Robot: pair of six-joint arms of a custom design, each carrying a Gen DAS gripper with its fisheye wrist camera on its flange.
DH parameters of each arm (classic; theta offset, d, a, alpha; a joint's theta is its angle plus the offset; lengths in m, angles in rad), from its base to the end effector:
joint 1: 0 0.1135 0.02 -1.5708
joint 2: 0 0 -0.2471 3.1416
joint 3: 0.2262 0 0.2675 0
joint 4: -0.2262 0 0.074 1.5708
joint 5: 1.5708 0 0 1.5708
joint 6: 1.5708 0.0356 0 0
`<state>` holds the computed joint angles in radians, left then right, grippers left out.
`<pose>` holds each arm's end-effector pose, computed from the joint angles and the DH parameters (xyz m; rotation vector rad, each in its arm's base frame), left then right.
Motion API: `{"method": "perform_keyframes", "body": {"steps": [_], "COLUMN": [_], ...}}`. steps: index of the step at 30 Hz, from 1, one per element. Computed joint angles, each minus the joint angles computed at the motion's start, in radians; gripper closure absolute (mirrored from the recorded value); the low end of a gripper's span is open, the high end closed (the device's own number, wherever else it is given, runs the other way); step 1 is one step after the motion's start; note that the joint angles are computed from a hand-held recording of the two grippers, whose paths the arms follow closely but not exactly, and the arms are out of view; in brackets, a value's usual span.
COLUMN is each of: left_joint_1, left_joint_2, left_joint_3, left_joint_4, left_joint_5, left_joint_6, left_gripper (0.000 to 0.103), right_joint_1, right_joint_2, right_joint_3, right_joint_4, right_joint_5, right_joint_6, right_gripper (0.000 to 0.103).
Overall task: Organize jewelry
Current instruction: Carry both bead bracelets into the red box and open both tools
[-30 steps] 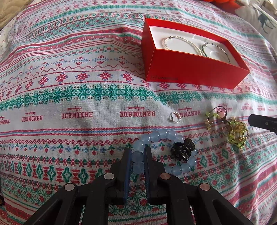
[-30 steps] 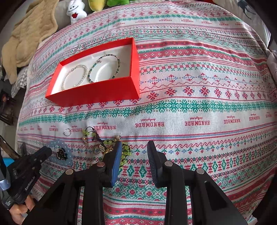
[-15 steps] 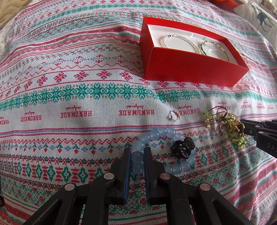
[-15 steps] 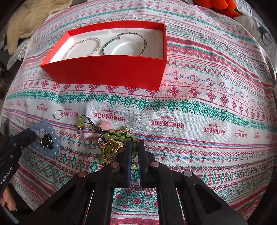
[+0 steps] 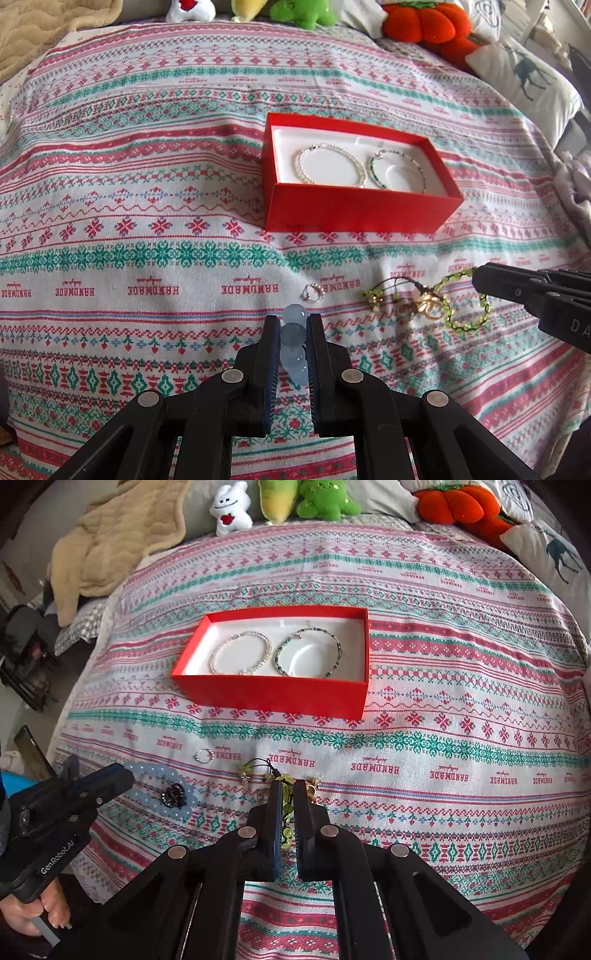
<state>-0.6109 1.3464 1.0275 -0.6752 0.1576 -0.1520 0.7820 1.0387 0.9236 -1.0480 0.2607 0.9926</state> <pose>0.2351 -0.1714 0.2381 0.6563 2.5398 -0.4818 0.1508 0.1369 0.2566 0.3536 2.6553 0.2075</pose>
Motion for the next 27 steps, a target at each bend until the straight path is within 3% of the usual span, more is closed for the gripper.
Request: {"method": "perform_keyframes", "body": {"steps": [16, 27], "left_joint_1": [-0.012, -0.076], "left_joint_2": [-0.010, 0.152], "left_joint_3": [0.115, 0.289], "left_joint_4": [0.002, 0.065], "left_joint_5": [0.065, 0.044], "left_joint_6": [-0.062, -0.136], "left_gripper": [0.094, 0.094], "right_joint_1": [0.016, -0.144], "right_joint_2": [-0.073, -0.085], "right_joint_3": [0.129, 0.140], "right_joint_4": [-0.048, -0.024], "right_joint_5": [0.055, 0.011], "right_joint_6": [-0.001, -0.093], "right_gripper": [0.098, 0.097]}}
